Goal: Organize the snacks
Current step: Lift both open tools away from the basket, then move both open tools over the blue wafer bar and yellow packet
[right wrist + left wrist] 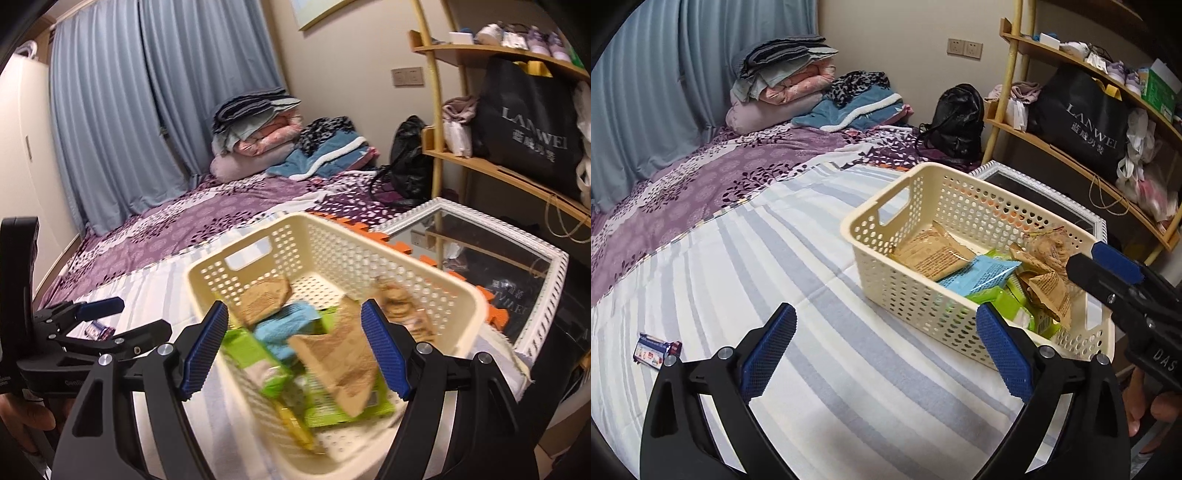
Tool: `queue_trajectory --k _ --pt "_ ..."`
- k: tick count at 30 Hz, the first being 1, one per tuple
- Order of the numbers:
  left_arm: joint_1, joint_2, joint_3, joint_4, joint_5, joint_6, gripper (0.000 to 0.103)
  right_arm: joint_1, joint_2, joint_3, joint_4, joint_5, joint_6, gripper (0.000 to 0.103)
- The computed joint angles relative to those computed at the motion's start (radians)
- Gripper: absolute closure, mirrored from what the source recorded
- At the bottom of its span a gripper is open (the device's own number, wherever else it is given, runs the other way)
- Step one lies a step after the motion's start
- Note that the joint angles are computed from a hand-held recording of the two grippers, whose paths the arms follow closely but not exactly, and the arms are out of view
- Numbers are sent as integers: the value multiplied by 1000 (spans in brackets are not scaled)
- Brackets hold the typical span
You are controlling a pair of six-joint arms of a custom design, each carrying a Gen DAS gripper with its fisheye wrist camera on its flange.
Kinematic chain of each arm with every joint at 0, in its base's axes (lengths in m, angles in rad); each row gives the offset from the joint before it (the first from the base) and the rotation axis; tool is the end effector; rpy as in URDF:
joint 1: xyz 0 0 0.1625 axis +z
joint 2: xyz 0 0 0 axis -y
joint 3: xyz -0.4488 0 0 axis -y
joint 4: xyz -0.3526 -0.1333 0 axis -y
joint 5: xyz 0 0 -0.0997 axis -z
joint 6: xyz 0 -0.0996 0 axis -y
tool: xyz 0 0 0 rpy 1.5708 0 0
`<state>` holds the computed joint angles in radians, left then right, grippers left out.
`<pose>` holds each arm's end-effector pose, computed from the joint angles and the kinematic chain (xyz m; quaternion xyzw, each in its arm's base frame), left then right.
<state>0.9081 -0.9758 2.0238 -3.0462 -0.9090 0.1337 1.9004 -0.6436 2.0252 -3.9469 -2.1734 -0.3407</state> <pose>-0.1856 -0.5540 0.1985 0.2949 0.8786 -0.2766 0.2540 0.2502 -0.4941 0.1244 0.1424 -0.8392 0.4541 0.2633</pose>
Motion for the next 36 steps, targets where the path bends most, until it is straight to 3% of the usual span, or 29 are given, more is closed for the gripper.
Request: queue_trajectory --k 20,36 --pt "75 -149 78 -57 116 -35 4 106 129 -120 213 23 2 29" --pt "151 -243 111 -90 161 -35 4 168 250 -253 403 45 11 29"
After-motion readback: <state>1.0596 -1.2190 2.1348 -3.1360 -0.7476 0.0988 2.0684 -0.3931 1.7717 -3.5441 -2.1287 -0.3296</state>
